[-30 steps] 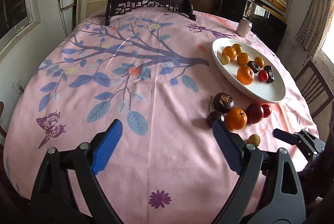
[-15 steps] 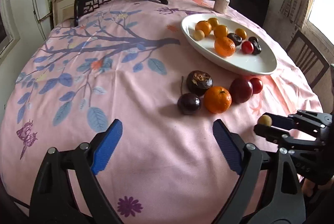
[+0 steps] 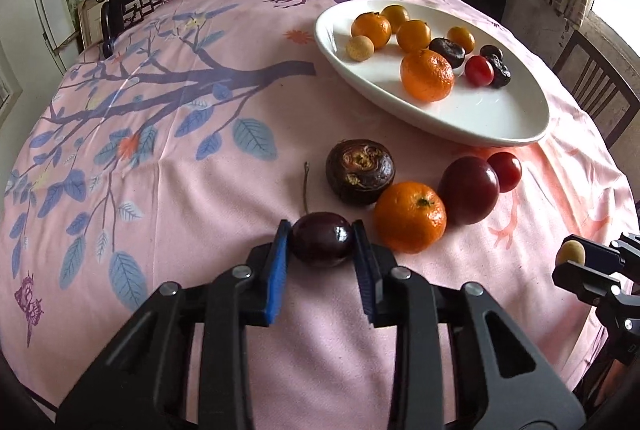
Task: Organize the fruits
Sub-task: 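Grasp a small yellow-brown fruit with the right tool while the left tool grasps a dark cherry, then carry both fruits over the white plate and open both tools to release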
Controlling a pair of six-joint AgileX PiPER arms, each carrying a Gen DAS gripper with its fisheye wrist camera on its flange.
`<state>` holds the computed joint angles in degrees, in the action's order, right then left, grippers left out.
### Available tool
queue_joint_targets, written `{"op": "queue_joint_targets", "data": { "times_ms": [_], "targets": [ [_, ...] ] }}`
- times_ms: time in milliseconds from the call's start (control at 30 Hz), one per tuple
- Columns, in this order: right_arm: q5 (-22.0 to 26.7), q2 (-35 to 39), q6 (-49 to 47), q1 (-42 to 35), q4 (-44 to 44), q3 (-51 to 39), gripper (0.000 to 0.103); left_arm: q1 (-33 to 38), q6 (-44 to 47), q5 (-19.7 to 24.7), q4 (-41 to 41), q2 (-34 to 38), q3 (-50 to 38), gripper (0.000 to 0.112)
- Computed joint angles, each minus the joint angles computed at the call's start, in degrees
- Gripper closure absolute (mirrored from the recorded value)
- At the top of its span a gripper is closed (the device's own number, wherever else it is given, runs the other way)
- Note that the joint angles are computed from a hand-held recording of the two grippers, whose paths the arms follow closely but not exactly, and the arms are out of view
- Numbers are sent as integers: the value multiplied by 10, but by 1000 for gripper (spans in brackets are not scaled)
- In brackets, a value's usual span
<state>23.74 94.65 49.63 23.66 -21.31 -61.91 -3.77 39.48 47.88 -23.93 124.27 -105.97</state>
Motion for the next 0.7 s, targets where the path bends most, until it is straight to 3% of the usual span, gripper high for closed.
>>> {"op": "queue_joint_targets", "data": {
  "times_ms": [200, 467, 600, 700],
  "targets": [
    [-6, -14, 17, 0, -15, 10, 77, 18, 37, -12, -48, -38, 48, 82],
    [-6, -21, 21, -11, -19, 12, 77, 32, 89, 6, -101, -88, 80, 82],
    [0, -19, -7, -21, 1, 2, 77, 26, 75, 38, -95, -75, 30, 82],
    [20, -15, -40, -33, 8, -26, 77, 10, 35, 71, -65, -39, -61, 82]
  ]
}}
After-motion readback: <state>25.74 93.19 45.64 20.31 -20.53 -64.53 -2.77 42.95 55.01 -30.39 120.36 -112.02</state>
